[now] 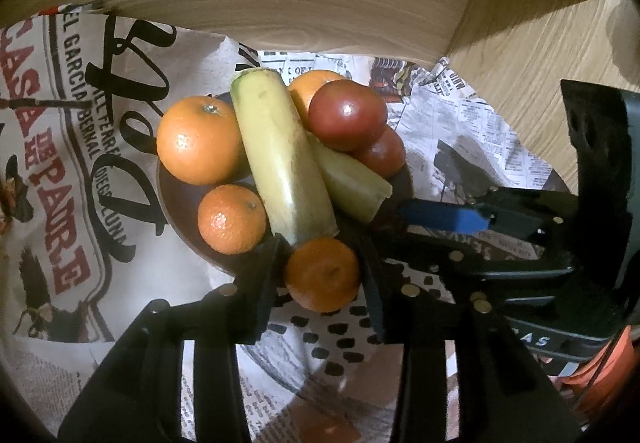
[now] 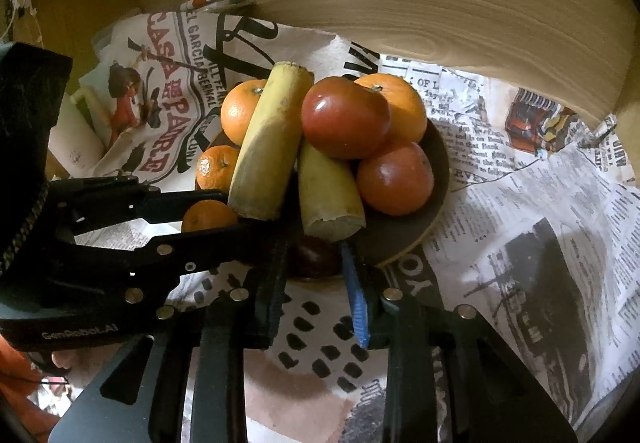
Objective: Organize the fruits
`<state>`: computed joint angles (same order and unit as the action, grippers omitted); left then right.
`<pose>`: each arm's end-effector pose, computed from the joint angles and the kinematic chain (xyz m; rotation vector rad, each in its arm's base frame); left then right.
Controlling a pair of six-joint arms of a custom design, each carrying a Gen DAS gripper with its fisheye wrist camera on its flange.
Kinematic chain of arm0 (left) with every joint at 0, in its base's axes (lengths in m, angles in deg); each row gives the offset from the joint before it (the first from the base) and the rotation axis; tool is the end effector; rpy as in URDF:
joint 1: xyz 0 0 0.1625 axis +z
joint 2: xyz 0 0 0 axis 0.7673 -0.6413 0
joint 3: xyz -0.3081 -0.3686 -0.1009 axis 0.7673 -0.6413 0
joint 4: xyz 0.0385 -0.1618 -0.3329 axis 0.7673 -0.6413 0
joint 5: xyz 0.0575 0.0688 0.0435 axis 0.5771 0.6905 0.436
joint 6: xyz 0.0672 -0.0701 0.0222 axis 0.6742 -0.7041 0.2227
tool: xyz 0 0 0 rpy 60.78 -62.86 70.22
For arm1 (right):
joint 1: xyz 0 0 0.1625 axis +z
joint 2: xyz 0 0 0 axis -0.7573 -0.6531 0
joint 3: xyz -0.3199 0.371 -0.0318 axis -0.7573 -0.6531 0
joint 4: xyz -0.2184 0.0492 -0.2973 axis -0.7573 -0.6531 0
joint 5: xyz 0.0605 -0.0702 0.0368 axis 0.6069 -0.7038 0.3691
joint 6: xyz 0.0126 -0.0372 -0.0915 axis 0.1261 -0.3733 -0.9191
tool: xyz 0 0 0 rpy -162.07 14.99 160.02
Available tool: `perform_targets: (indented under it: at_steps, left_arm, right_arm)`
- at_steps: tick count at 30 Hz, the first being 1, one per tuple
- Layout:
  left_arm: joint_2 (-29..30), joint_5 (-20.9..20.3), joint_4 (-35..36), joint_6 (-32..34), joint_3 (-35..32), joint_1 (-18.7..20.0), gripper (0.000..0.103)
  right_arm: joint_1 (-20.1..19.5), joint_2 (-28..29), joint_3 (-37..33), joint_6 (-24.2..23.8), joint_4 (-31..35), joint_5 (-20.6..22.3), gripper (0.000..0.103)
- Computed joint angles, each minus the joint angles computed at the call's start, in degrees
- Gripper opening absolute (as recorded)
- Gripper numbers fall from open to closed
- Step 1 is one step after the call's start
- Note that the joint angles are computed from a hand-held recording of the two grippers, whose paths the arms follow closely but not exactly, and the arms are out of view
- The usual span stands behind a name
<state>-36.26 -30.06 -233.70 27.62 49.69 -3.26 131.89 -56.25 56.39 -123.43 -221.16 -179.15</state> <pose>-0.2478 -0.5633 -0.0243 0.3027 2.4635 -0.8318 0.0418 -0.6150 0.1944 1.2676 -2.5263 0.2890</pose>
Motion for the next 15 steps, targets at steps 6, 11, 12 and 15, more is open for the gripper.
perform_targets:
  at_steps: [6, 11, 12, 15]
  left_arm:
    - [-0.1, 1.1, -0.4, -0.8, 1.3, -0.9, 0.050]
    - [-0.6, 4.1, -3.1, -0.9, 3.5, -3.1, 0.052]
    - [-0.8, 5.2, -4.0, -0.9, 4.0, -3.8, 0.052]
    - [-1.6, 9.0, -7.0, -1.2, 6.1, -6.1, 0.052]
  right_arm:
    - [-0.4, -0.8, 0.4, 0.1, 0.1, 0.7, 0.036]
    - [-0.5, -2.3, 1.5, -0.4, -1.2, 2.3, 0.037]
    - [-0.5, -2.6, 1.8, -0.5, -1.5, 2.8, 0.037]
    - [-0.5, -4.2, 2.8, -0.3, -2.6, 4.9, 0.037]
